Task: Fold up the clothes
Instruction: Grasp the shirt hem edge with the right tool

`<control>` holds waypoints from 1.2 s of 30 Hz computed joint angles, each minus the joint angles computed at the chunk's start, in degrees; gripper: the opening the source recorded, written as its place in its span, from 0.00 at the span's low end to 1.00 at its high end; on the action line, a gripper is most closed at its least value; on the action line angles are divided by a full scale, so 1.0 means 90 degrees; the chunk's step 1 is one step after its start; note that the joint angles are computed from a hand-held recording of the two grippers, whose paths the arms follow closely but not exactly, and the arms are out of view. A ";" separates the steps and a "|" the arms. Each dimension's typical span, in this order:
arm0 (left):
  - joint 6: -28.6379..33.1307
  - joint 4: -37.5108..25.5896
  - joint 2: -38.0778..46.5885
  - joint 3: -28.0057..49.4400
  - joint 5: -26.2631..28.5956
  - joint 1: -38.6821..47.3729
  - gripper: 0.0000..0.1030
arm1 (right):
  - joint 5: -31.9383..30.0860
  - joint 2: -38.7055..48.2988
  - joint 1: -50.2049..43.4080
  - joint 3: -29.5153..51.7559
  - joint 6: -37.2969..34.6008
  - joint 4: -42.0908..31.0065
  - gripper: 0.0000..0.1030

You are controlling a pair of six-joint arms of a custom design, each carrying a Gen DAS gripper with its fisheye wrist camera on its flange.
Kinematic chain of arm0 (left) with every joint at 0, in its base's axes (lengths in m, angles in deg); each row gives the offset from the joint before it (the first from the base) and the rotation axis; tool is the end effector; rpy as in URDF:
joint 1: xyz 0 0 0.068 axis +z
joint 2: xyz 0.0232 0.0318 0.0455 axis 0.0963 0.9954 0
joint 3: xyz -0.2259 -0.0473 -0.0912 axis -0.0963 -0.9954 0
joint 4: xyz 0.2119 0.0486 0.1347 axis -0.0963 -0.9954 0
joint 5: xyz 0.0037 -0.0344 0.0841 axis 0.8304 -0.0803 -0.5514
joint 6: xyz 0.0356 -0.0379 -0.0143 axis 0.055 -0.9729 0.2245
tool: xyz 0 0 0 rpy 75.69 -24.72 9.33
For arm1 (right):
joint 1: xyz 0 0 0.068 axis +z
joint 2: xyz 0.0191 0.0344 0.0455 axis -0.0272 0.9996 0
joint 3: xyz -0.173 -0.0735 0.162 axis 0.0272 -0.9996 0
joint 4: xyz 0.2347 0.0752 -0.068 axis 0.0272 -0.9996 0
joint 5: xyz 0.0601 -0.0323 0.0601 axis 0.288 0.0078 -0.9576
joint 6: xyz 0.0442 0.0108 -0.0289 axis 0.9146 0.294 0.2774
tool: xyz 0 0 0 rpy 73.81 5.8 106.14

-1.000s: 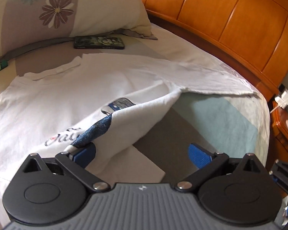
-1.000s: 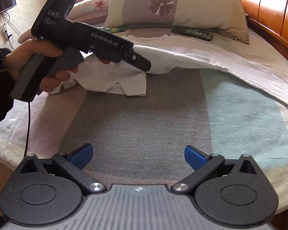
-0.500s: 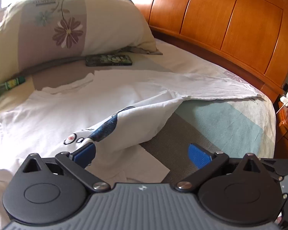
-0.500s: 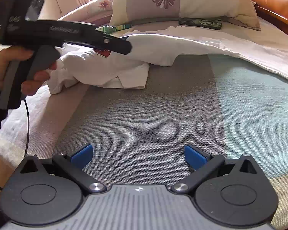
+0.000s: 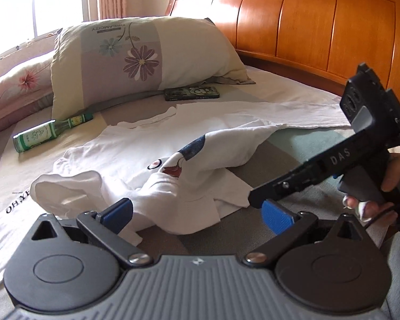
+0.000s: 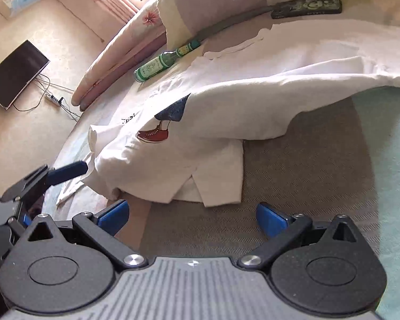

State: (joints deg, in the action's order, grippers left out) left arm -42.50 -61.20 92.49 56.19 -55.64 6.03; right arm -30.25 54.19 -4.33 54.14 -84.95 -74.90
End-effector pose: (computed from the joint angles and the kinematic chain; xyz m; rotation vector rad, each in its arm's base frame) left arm 0.2659 -0.0091 0.2534 0.4960 2.1934 -0.2067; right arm 0.3385 0.0092 0.1980 -0.1553 2.4250 1.0256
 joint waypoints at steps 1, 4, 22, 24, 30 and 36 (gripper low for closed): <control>-0.0053 -0.0020 0.0014 0.0001 -0.0004 0.0065 0.99 | -0.0110 0.0241 0.0029 0.0203 0.0059 -0.0011 1.00; -0.0226 0.0014 0.0068 -0.0026 -0.0085 0.0193 0.99 | -0.0473 0.0782 0.0023 0.0652 0.0366 0.0109 1.00; -0.0750 0.0530 0.0117 -0.0230 0.0043 0.0319 0.99 | -0.1794 0.1159 -0.0297 0.0129 0.2582 0.2098 0.99; -0.0754 0.0562 0.0056 -0.0295 0.0091 0.0362 0.99 | -0.1600 0.0813 -0.0299 -0.0325 0.2675 0.2321 0.93; -0.0789 0.0569 -0.0002 -0.0316 -0.0095 0.0333 0.99 | -0.0999 0.0728 -0.0213 -0.0865 0.3722 0.3471 0.66; -0.0814 0.0551 -0.0171 -0.0379 0.0107 0.0424 0.99 | -0.0283 0.0649 -0.0081 -0.1611 0.4460 0.4490 0.08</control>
State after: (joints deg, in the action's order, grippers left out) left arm -49.83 -56.24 90.95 52.78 -54.68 9.84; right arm -32.79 60.03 -5.05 39.64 -44.80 -34.49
